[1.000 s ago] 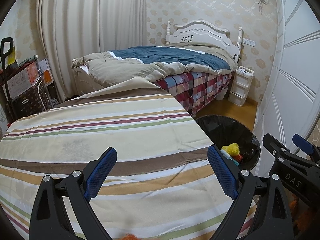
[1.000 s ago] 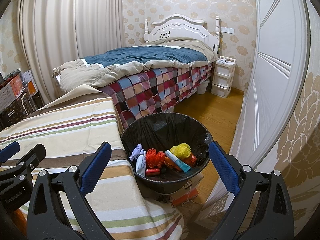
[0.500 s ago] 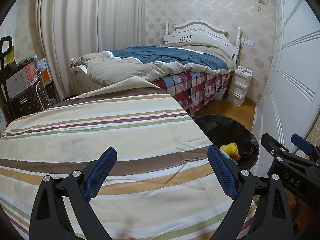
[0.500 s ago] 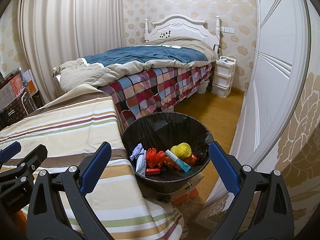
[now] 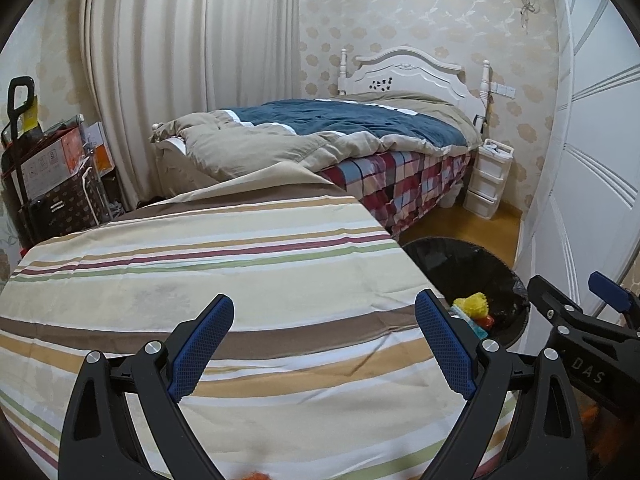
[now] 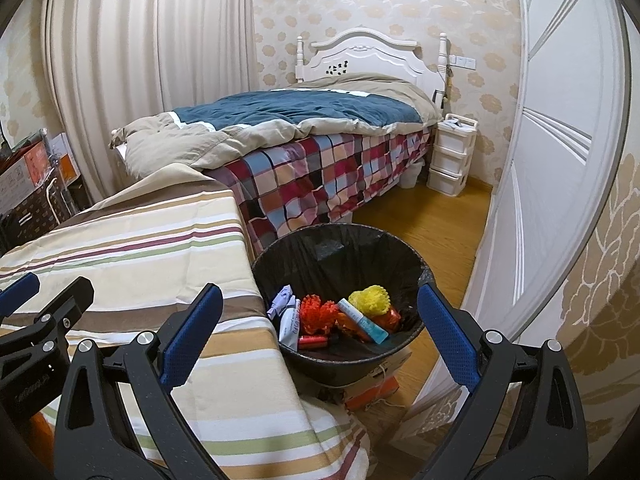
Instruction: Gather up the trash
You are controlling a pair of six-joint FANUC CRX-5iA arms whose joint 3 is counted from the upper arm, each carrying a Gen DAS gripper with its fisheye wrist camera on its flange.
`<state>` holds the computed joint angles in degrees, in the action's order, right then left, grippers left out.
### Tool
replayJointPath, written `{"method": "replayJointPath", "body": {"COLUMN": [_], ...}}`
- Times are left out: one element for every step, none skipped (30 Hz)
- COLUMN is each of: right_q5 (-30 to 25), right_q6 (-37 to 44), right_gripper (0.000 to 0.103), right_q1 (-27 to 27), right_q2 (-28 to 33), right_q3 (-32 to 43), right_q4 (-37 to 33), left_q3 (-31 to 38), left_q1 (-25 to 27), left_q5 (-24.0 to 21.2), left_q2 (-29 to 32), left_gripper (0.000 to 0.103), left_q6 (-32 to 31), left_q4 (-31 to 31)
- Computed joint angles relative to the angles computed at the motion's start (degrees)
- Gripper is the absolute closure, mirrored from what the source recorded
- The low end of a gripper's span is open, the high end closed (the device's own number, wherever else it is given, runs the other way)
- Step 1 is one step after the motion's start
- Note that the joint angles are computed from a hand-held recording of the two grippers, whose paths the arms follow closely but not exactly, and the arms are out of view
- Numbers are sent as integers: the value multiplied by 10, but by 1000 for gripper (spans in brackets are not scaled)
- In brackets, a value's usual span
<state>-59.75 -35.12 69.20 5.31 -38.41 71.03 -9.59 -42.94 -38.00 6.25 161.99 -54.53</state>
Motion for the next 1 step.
{"method": "replayJointPath", "body": {"right_q5": [1], "right_q6": [4], "right_gripper": [8], "right_q1": [-1], "right_q2": [2], "right_q3": [3], "right_q4": [0], "left_q3": [-1], "left_q1": [2], "left_q5": [-1], "left_q2": [-1], "left_gripper": [12], "left_q6": [-2], "left_q4": [2]}}
